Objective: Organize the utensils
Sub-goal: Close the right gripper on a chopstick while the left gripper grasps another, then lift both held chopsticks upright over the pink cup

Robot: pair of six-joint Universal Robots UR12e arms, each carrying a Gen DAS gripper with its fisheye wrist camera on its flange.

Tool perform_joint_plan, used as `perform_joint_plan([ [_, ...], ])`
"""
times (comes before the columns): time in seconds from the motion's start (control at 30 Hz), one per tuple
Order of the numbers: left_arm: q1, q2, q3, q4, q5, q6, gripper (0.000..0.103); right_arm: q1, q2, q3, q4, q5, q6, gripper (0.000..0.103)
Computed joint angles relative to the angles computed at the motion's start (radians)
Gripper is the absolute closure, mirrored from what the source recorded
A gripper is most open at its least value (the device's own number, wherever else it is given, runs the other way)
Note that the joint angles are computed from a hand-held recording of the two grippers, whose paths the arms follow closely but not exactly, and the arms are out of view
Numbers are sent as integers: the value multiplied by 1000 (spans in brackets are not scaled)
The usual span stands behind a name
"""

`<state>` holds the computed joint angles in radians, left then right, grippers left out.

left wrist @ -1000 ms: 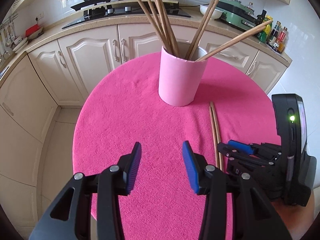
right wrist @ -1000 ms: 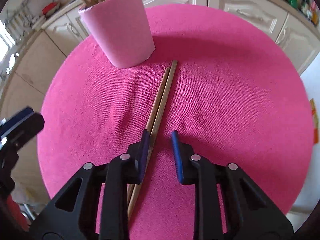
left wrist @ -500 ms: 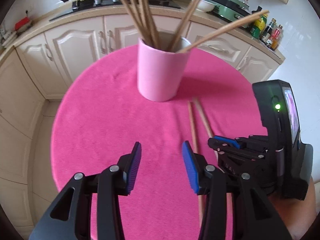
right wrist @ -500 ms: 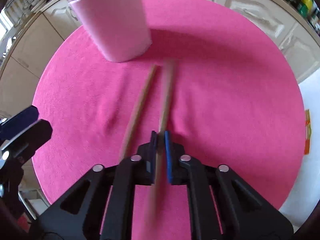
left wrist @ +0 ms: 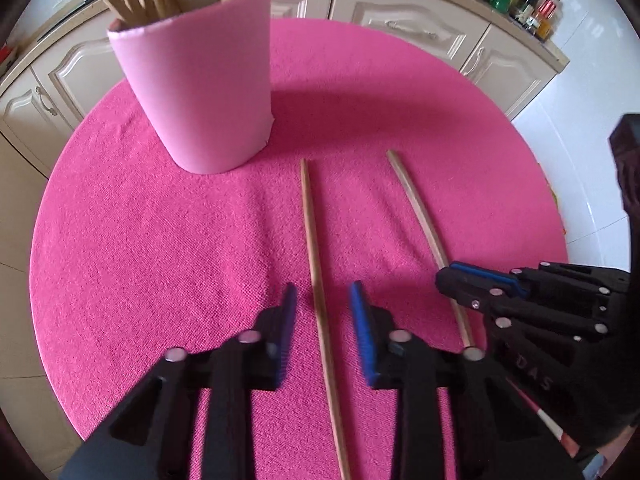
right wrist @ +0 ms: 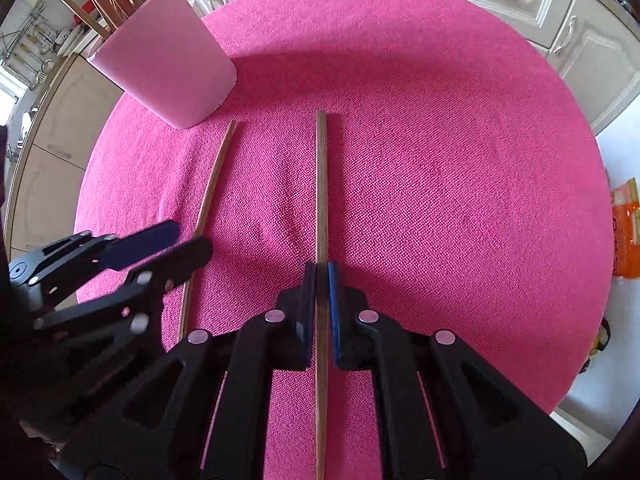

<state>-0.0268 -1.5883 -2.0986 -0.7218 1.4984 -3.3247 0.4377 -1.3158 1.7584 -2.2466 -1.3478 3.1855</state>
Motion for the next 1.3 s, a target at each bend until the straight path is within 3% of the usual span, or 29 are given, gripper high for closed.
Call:
perform_joint_plan([
  [0.07, -3, -14, 11, -16, 19, -8, 94, -1, 5, -10, 18, 5, -3, 96],
  [0.23, -15, -29, 21, -4, 52, -22, 97, 0, 31, -54, 63, -6, -21, 96],
  [0.33, -2, -22, 11, 18, 15, -49, 97, 1, 37, -60, 66, -10, -32, 96],
  [0.5, 28, 34, -45, 133, -36, -56, 97, -18, 18, -23, 15, 37, -25, 96],
  [0.57, 35, 53, -60, 174, -47, -59, 97, -38, -2, 13, -50, 104, 7, 96],
  [0.8, 49, 130, -126, 366, -28, -100, 98, -79, -63, 126, -370, 222, 138, 96],
  [1.03, 43, 164, -146, 506, 4, -111, 97, -65, -111, 189, -687, 190, 219, 96],
  [1.3, 40, 205, -146, 595, 41, -91, 97, -42, -114, 189, -912, 154, 247, 96],
])
